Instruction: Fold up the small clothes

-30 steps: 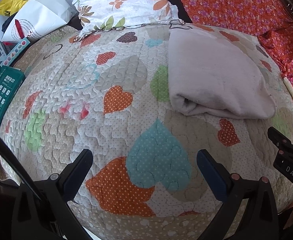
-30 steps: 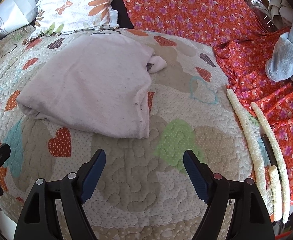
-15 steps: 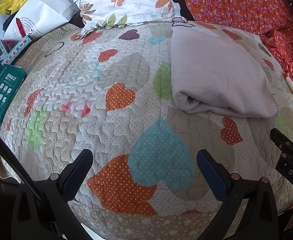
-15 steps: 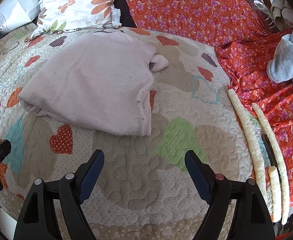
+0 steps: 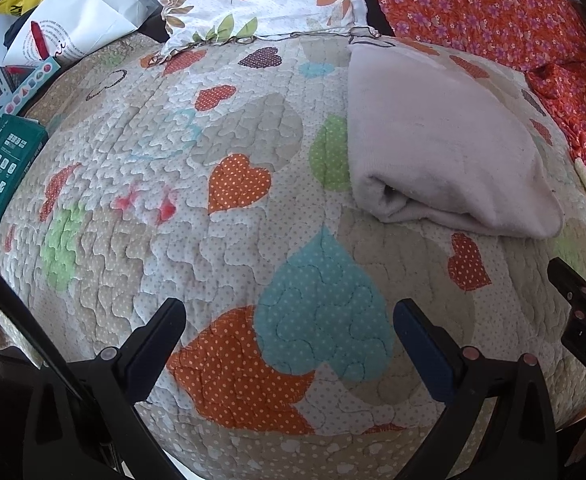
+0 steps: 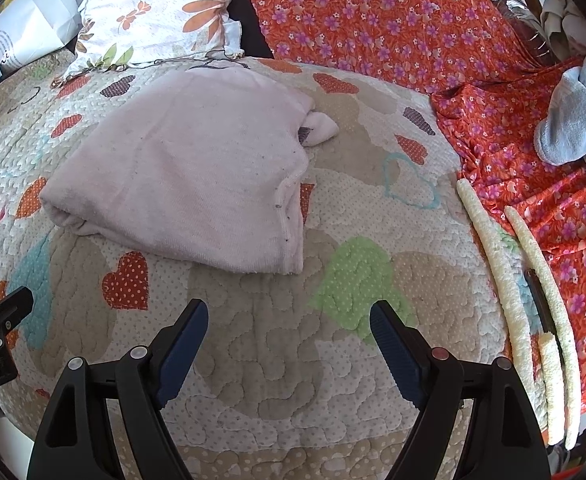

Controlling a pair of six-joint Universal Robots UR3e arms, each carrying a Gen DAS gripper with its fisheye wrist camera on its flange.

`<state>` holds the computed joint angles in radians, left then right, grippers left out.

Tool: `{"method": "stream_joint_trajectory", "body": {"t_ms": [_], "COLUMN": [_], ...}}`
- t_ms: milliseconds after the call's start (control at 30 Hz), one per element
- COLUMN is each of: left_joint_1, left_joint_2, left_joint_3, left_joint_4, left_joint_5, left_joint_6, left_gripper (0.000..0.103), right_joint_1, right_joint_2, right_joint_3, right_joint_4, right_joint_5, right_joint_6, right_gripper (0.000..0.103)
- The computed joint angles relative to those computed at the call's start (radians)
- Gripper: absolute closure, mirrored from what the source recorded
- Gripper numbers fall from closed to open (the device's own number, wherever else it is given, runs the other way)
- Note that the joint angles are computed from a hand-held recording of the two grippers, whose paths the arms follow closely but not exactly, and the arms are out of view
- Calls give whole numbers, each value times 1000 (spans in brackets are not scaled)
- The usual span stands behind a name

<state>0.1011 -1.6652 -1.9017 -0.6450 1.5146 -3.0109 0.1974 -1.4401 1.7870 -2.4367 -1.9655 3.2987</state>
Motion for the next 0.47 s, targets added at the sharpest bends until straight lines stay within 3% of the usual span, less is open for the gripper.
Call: {"method": "stream_joint_trajectory", "body": {"t_ms": [467], "left_joint_1": [35], "left_joint_2": [-22], "left_joint_3": [8], "left_joint_4": [17], "left_joint_5": [-19], "left_joint_6": [-3], "left_gripper": [0], "right_joint_1": [-11], "right_joint_2": [-12], "right_joint_3": [11], "right_joint_4": [-30], "right_joint_5": [28], "right_joint_6": [2], "right_gripper": [16]}}
